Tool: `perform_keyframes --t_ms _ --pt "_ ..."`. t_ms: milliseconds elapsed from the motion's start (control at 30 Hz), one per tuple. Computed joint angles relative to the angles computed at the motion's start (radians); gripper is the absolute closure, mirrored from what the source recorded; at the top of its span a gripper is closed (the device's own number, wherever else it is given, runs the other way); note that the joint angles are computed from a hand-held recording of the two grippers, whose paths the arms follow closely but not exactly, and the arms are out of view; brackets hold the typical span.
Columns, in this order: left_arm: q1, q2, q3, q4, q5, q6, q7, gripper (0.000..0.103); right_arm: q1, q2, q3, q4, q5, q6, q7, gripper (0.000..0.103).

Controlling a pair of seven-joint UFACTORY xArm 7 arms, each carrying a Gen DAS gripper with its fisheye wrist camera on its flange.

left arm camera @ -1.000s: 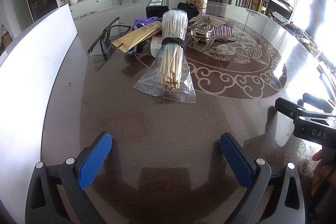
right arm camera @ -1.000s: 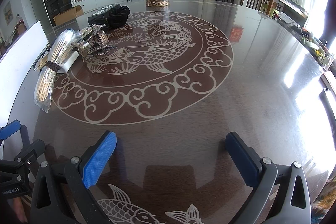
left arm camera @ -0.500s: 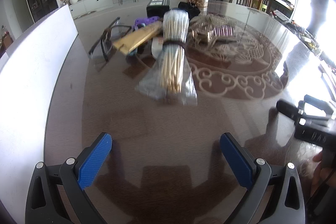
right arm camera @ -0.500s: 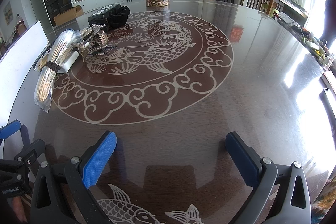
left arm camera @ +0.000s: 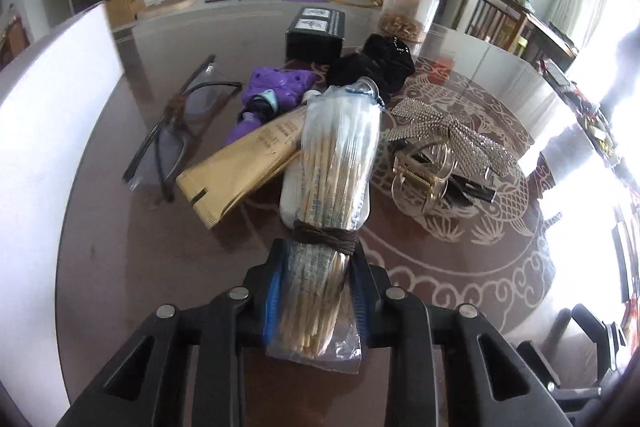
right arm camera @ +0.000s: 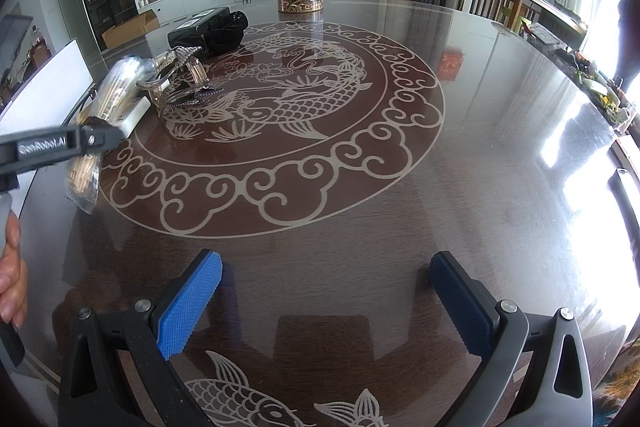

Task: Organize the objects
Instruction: 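Grasp the bagged bundle of wooden sticks with the left tool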

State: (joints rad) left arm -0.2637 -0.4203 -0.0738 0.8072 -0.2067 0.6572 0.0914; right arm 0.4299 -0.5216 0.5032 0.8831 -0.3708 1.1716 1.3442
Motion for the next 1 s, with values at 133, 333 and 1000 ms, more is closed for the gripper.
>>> perform_keyframes --t_ms 133,333,1000 --pt "0.009 -0.214 0.027 -0.142 -0.013 0.066 -0.021 0.075 0.001 -0.002 -0.001 -0.001 0.001 0.001 -0.001 0.000" --pt "0.038 -0.351 0.041 -0.235 0.034 0.131 0.009 0.044 0.001 -0.002 -0.001 -0.001 0.001 0.001 -0.001 0.000" --pt "0.073 -0.323 0.022 -0.285 0.121 -0.008 -0.014 0.000 0.000 0.000 -0.001 -0.001 -0.001 -0.001 0.000 0.000"
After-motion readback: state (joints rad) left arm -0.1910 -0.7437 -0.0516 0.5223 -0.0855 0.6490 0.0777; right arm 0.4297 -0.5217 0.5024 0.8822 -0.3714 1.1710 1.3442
